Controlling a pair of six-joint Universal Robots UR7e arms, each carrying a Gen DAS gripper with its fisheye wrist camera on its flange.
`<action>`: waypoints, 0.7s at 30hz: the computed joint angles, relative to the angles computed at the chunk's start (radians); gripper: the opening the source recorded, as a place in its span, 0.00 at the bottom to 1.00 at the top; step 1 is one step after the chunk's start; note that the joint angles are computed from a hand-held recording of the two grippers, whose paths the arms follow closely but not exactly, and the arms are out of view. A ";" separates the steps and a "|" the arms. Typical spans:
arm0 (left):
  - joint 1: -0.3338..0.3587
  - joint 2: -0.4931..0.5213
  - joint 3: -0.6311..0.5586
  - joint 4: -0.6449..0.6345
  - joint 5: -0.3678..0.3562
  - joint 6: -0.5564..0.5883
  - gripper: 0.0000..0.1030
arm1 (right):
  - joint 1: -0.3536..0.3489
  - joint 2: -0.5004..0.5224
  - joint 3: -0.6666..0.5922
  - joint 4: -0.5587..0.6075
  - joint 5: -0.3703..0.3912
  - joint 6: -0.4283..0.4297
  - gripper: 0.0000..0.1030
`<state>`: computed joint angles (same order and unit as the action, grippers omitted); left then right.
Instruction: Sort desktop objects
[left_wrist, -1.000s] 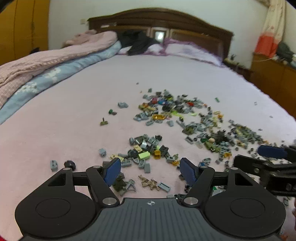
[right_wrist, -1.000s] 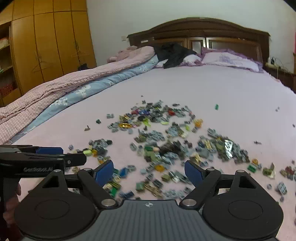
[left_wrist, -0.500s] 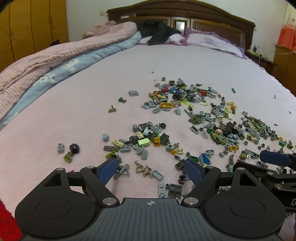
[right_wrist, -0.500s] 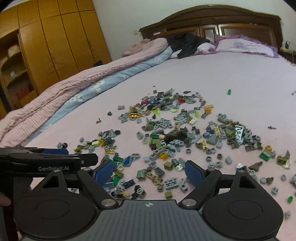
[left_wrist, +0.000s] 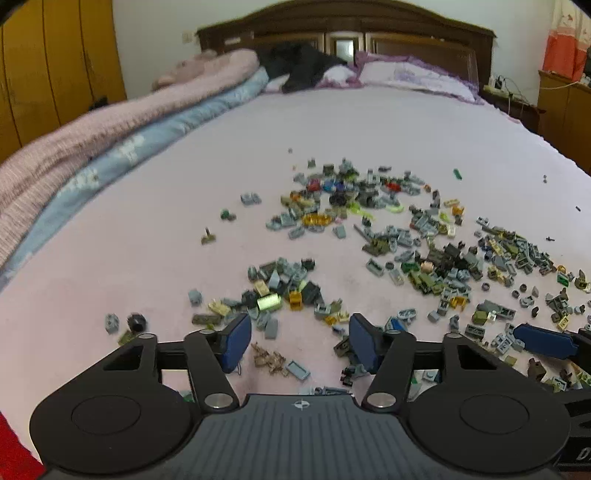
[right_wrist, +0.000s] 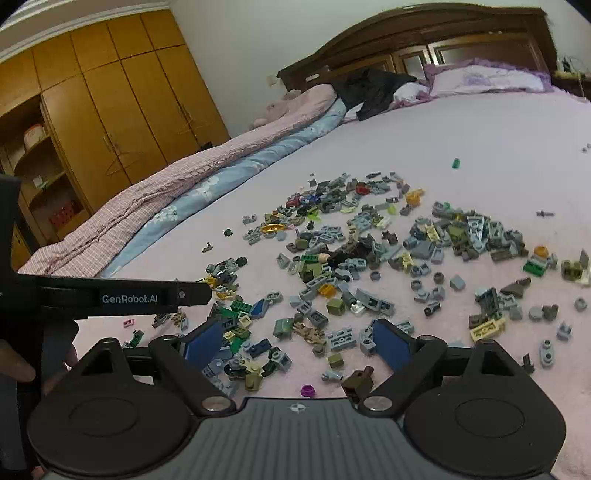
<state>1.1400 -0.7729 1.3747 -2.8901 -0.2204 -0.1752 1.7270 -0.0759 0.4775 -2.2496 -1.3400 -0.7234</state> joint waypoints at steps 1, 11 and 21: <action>0.006 -0.008 0.006 0.017 -0.018 -0.021 0.54 | -0.003 0.003 -0.004 0.001 0.011 0.007 0.88; 0.068 -0.022 -0.002 -0.143 -0.060 0.170 0.31 | 0.013 -0.024 0.086 -0.122 -0.049 0.002 0.87; 0.131 -0.171 0.149 -0.280 -0.336 0.424 0.31 | 0.102 -0.088 0.335 -0.537 -0.377 0.123 0.87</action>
<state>1.2715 -0.9438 1.5232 -3.1702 -0.5564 0.2485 1.8294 -0.1638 0.8126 -2.7864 -1.7174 -0.6003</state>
